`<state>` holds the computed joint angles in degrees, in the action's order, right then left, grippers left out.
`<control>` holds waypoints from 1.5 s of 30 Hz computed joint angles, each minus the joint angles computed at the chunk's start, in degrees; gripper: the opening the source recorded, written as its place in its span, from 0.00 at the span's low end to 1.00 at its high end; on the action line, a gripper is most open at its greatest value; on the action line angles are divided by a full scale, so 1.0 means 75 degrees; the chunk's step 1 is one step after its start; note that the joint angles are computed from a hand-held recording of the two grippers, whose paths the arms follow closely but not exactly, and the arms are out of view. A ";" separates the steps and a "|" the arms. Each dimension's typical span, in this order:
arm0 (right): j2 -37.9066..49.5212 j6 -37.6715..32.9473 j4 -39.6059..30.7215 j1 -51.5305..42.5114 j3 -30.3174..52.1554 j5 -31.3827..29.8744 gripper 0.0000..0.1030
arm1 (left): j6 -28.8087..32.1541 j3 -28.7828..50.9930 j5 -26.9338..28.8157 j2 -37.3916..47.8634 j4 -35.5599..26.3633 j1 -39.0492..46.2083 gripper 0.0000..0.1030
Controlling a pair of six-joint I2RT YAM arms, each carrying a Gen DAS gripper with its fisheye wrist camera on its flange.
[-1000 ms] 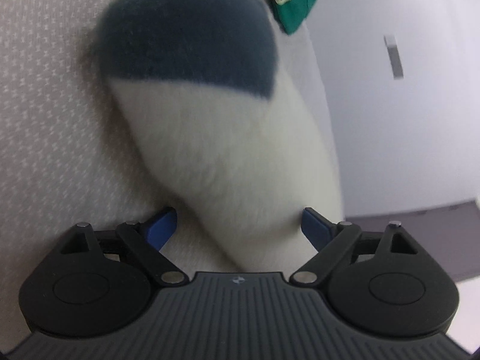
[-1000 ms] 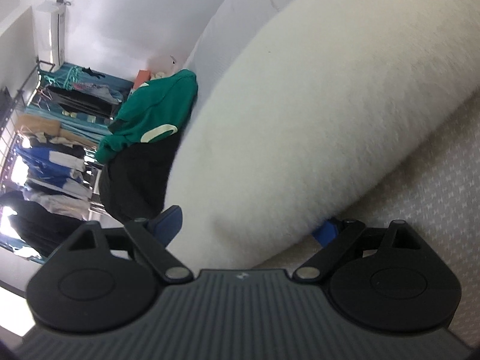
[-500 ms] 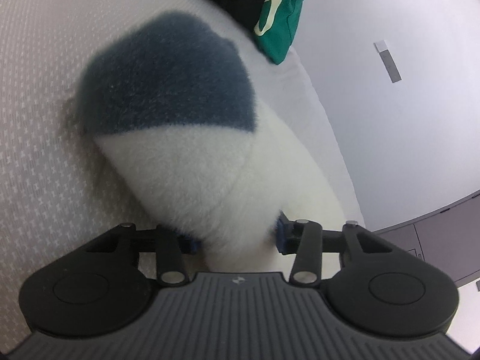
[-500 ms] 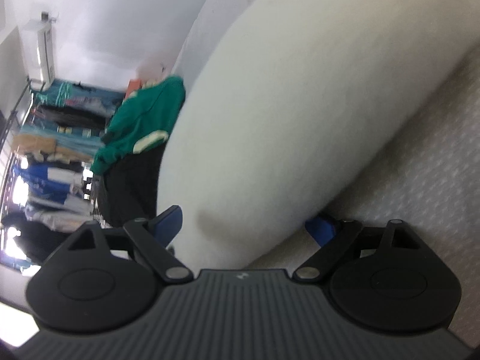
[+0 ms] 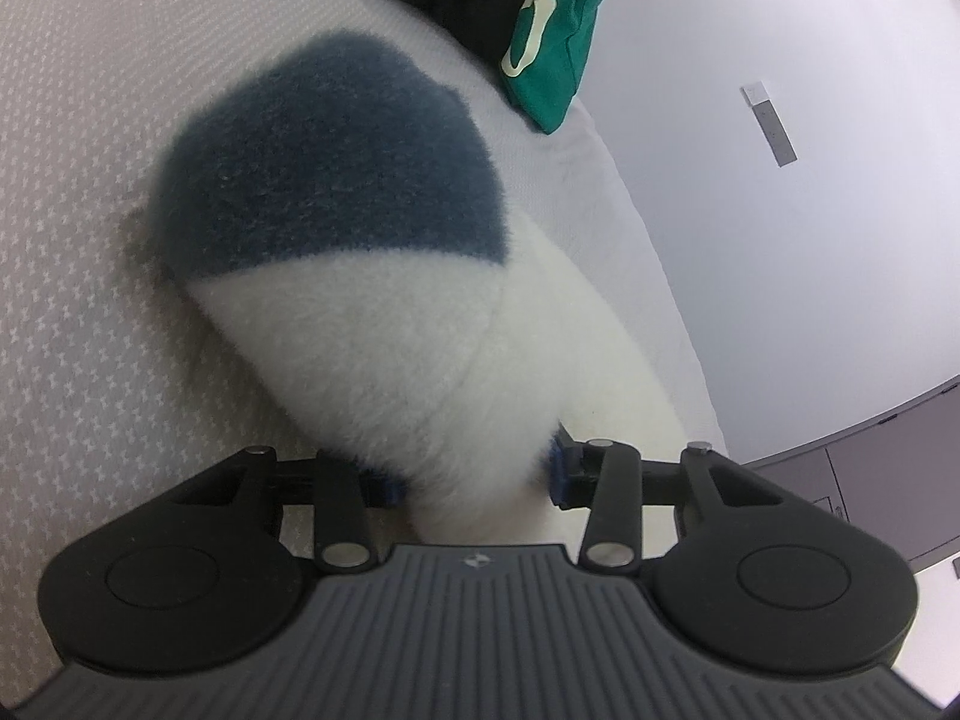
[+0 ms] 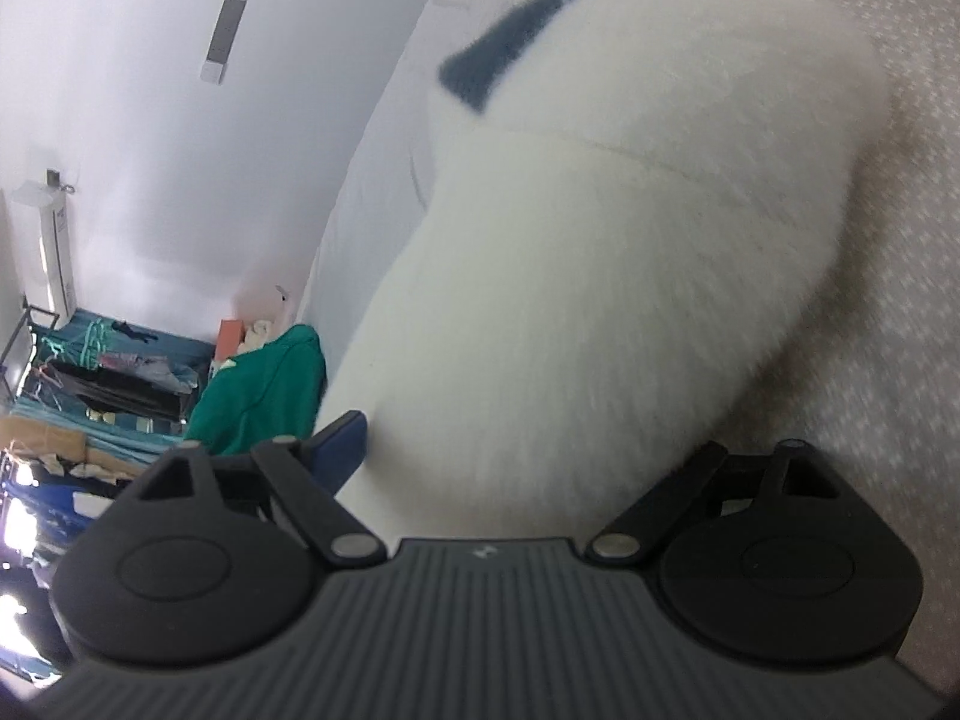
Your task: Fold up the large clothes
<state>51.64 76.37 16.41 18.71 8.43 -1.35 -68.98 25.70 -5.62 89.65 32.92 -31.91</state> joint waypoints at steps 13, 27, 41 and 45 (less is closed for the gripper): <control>-0.1864 -0.0981 -0.1697 0.0218 0.0419 0.0036 0.39 | 0.0363 -0.0050 -0.0591 -0.1091 -0.0857 -0.0289 0.38; -0.2974 -0.2945 -0.4075 -0.2622 0.2450 -0.2736 0.38 | 0.0606 0.1952 -0.1252 -0.1911 -0.3069 -0.1435 0.37; -0.0120 -0.3945 -0.3135 -0.6845 0.4719 -0.6048 0.38 | 0.1702 0.9394 -0.0911 0.2507 -0.5618 -0.1871 0.37; 0.0737 -0.4268 -0.2664 -0.7504 0.4971 -0.6333 0.38 | 0.2008 1.2346 -0.0642 0.4538 -0.6644 -0.1895 0.38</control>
